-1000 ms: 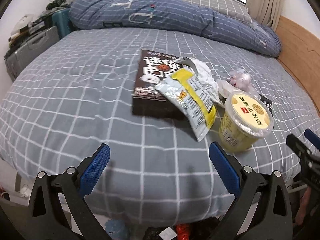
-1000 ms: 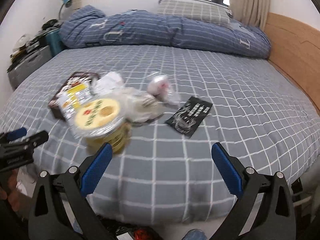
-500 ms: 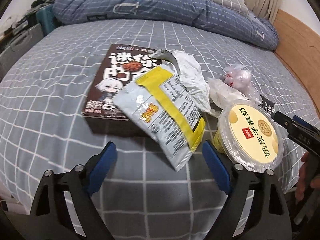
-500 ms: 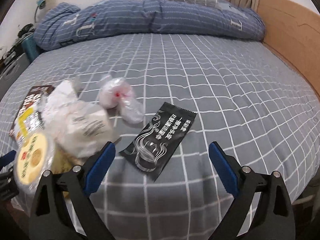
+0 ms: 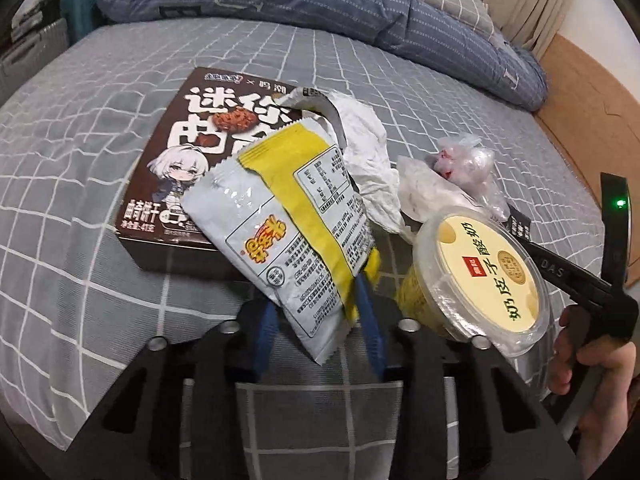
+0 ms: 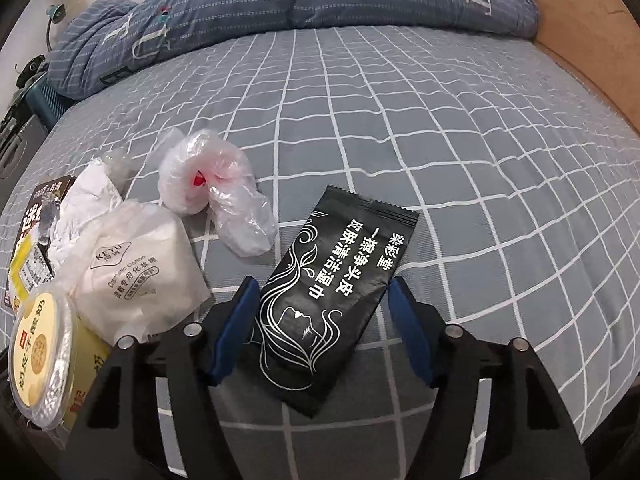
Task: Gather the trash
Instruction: 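Grasp the yellow snack wrapper with the left tool while the right grasps the black sachet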
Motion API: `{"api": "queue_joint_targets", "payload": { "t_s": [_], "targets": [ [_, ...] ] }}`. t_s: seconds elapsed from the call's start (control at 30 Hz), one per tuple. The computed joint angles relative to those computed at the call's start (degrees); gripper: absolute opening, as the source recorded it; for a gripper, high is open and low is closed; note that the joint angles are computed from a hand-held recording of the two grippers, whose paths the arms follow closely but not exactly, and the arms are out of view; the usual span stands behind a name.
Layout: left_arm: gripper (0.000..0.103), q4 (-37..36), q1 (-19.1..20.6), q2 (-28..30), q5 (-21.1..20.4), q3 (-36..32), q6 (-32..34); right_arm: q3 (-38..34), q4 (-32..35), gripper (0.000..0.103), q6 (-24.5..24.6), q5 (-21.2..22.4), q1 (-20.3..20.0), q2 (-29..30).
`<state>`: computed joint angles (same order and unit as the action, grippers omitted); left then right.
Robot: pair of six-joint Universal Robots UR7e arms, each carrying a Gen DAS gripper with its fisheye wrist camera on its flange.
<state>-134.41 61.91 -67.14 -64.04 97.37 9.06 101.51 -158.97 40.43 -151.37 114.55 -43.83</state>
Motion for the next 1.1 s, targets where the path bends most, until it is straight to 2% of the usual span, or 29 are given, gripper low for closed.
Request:
{"api": "queue_joint_targets", "payload": {
  "t_s": [0.03, 0.07, 0.13, 0.27, 0.3, 0.57, 1.1],
  "targets": [
    [0.031, -0.26, -0.12, 0.04, 0.26, 0.13, 0.21, -0.2, 0.34, 0.057, 0.26, -0.06, 0.01, 0.04],
    [0.024, -0.38, -0.21, 0.15, 0.49, 0.2, 0.26, -0.35, 0.57, 0.053, 0.37, -0.12, 0.04, 0.08],
    [0.02, -0.11, -0.15, 0.05, -0.13, 0.16, 0.05, -0.53, 0.62, 0.045, 0.25, 0.66, 0.0, 0.04],
    [0.011, 0.0, -0.5, -0.34, -0.18, 0.39, 0.45, -0.89, 4.23, 0.015, 2.56, -0.35, 0.08, -0.17],
    [0.01, 0.03, -0.56, -0.41, -0.24, 0.43, 0.47, -0.89, 4.7, 0.012, 2.94, -0.46, 0.05, -0.27],
    [0.007, -0.77, -1.0, -1.42, 0.22, 0.49, 0.38, 0.03, 2.38, 0.004, 1.25, 0.1, 0.42, -1.09],
    [0.005, -0.6, -1.97, -3.43, -0.16, 0.24, 0.71, -0.52, -1.3, 0.002, -2.43, 0.01, 3.28, -1.78]
  ]
}}
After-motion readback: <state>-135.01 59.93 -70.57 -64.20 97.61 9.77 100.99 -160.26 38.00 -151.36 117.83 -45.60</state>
